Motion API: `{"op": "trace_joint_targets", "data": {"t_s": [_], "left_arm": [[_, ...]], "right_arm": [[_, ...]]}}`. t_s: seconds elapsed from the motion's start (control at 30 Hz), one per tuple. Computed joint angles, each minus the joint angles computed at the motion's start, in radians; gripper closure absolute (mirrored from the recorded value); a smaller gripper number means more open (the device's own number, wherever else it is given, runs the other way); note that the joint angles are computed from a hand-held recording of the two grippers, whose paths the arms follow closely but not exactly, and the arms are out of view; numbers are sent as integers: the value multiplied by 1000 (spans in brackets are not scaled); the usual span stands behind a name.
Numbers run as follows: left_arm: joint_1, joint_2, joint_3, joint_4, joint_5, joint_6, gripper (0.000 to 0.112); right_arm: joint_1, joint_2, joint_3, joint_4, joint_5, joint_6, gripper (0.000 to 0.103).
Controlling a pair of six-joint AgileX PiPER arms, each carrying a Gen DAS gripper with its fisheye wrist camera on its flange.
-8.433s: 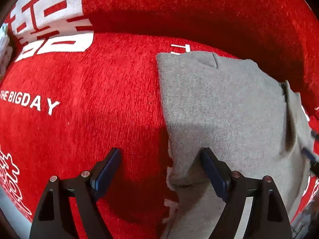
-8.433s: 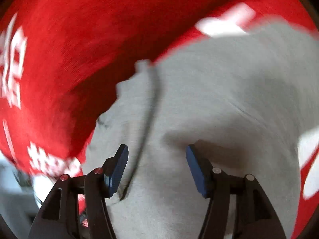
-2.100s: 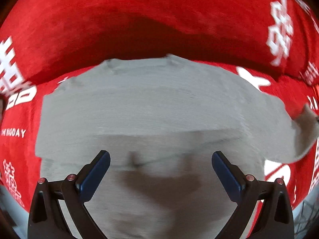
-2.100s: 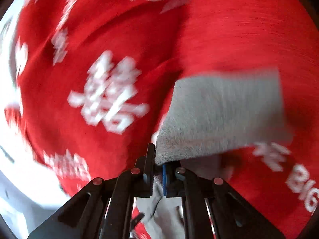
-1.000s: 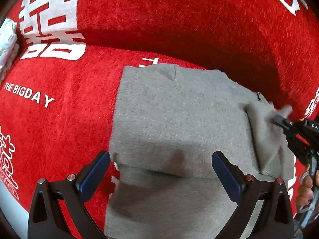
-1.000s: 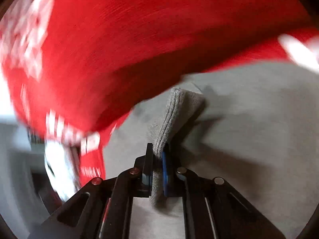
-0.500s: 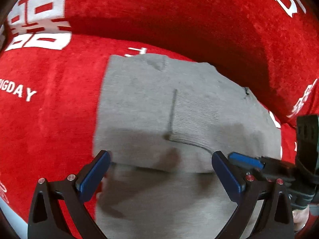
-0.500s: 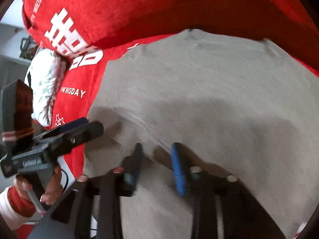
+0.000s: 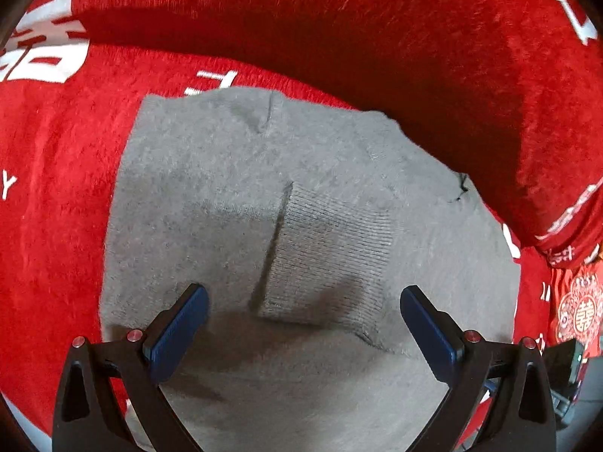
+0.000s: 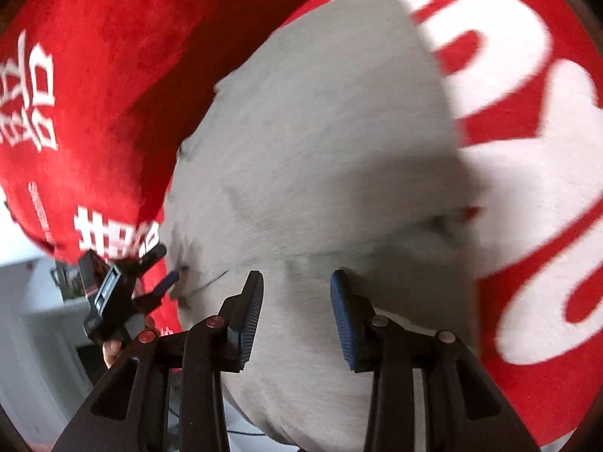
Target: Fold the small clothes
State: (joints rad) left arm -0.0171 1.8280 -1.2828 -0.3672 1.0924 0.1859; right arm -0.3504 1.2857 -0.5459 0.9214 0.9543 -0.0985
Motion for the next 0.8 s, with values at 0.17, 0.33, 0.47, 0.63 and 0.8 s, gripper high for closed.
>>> {"op": "trace_joint_targets", "data": {"t_s": [0.17, 0.33, 0.47, 0.63, 0.8], "left_arm": [[-7, 29, -46, -21, 64, 6, 97], [55, -23, -11, -144, 81, 85, 105], [80, -88, 43, -156, 87, 125, 105], [86, -149, 121, -134, 74, 159, 105], [80, -157, 193, -74, 12, 164, 105]], "right_arm": [[-102, -16, 50, 73, -7, -45, 59], [-178, 1, 94, 178, -27, -83, 59], [-191, 29, 54, 110, -38, -52, 95], [-182, 20, -89, -90, -1, -73, 97], [-192, 77, -88, -177, 3, -125, 98]]}}
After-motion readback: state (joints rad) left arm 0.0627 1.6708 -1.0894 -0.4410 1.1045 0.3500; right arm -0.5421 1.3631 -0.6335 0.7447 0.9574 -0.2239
